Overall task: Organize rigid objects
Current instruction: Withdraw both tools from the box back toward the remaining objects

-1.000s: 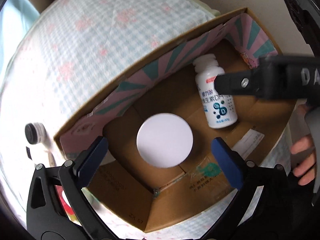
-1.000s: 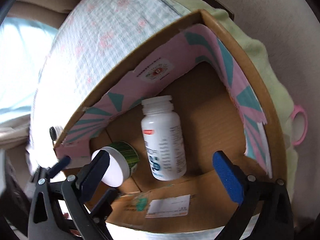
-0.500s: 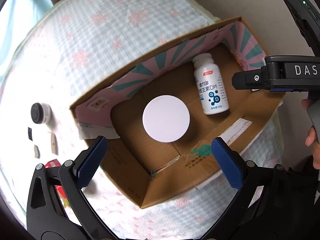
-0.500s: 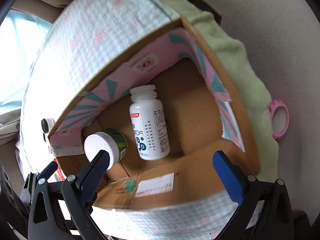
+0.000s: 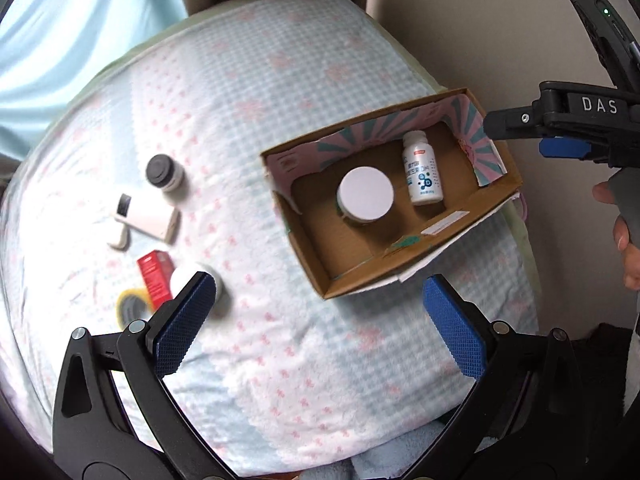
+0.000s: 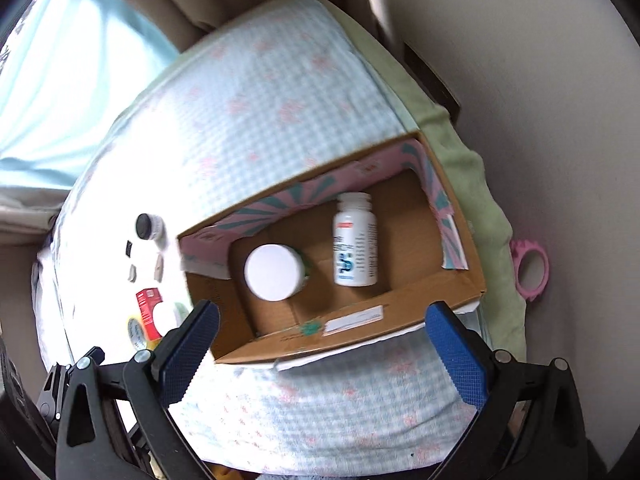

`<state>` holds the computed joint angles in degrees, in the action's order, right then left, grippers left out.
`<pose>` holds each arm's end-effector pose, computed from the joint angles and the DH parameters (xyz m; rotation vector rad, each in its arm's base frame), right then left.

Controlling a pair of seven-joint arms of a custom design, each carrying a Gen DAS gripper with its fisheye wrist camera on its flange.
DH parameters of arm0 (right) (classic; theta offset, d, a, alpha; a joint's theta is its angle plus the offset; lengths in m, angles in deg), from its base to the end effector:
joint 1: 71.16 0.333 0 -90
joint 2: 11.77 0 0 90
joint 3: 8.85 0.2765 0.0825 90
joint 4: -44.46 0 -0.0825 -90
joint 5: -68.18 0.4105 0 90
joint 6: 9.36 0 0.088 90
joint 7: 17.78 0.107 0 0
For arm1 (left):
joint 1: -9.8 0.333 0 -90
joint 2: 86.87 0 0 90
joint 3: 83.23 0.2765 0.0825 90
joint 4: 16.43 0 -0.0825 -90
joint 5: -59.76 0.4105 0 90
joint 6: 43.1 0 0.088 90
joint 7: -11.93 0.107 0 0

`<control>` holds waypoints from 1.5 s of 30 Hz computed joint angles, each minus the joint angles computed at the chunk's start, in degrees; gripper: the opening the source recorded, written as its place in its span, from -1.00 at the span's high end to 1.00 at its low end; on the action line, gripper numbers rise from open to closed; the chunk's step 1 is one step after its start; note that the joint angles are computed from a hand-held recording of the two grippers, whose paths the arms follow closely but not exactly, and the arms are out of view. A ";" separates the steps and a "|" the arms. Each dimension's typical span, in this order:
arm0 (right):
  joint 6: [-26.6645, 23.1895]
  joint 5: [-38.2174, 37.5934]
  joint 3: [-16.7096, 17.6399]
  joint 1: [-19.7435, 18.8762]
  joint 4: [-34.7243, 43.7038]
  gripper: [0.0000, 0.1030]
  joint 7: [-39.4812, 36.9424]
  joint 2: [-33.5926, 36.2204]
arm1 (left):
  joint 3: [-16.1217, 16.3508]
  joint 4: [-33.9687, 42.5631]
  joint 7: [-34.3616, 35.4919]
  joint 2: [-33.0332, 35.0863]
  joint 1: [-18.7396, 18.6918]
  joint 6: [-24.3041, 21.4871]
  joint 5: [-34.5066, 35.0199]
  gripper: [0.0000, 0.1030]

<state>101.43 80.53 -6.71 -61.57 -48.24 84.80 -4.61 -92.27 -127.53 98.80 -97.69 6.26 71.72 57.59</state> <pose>0.6257 0.1439 0.5214 -1.9503 2.0981 0.1092 0.5453 -0.1289 0.5451 -1.9381 2.2629 -0.3062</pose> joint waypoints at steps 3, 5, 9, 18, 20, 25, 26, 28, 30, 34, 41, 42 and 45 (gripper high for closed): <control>1.96 0.18 1.04 1.34 -2.11 -1.00 -1.45 -3.06 | 1.03 -6.36 -1.92 -7.83 1.37 0.40 0.29 -1.00; 2.77 0.94 1.46 2.27 -2.99 -1.00 -2.51 -4.46 | 1.67 -10.49 -2.90 -12.94 2.63 0.90 0.24 -1.00; 4.22 1.27 2.18 4.43 -4.95 -1.00 -3.65 -7.44 | 3.33 -17.09 -3.17 -21.62 5.49 0.84 -0.02 -1.00; 5.68 -0.80 4.55 10.19 -8.66 -1.00 -0.67 -11.51 | 8.45 -28.80 2.59 -35.13 12.62 -0.61 -1.81 -1.00; 6.68 -1.29 5.21 11.52 -9.18 -1.00 1.30 -11.71 | 9.63 -30.19 4.73 -36.66 14.23 -0.67 -2.29 -1.00; 10.16 -1.26 6.88 14.95 -9.84 -1.00 4.57 -10.70 | 11.85 -31.54 11.10 -38.17 18.32 0.14 -2.08 -1.00; 10.15 -1.45 7.21 15.58 -9.37 -1.00 5.49 -9.94 | 12.36 -31.56 12.24 -38.02 19.01 0.21 -2.29 -1.00; 10.31 -1.69 7.84 16.74 -8.22 -1.00 7.64 -8.25 | 13.60 -31.49 14.71 -37.20 20.17 0.30 -3.10 -1.00; 10.52 -2.25 8.44 17.83 -6.56 -1.00 9.49 -6.29 | 14.74 -31.40 17.55 -35.93 21.12 0.49 -4.02 -1.00; 9.48 -5.40 9.43 19.97 -0.95 -1.00 13.02 -0.62 | 16.22 -31.26 23.31 -32.45 22.59 1.66 -5.87 -1.00; 5.07 -10.02 9.89 23.54 15.84 -1.00 15.61 15.14 | 16.83 -28.87 33.59 -21.08 23.46 4.81 -9.30 -1.00; 4.03 -10.53 9.84 24.13 18.89 -1.00 15.37 17.69 | 16.64 -28.36 34.77 -19.35 23.48 5.48 -9.67 -1.00; -0.71 -11.76 9.39 26.09 30.48 -1.00 13.97 26.92 | 15.99 -26.68 37.96 -14.30 23.28 7.55 -10.74 -1.00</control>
<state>100.72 68.76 2.68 -35.49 -17.77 98.77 22.31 -76.28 -154.21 136.76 -111.98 29.53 79.27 46.85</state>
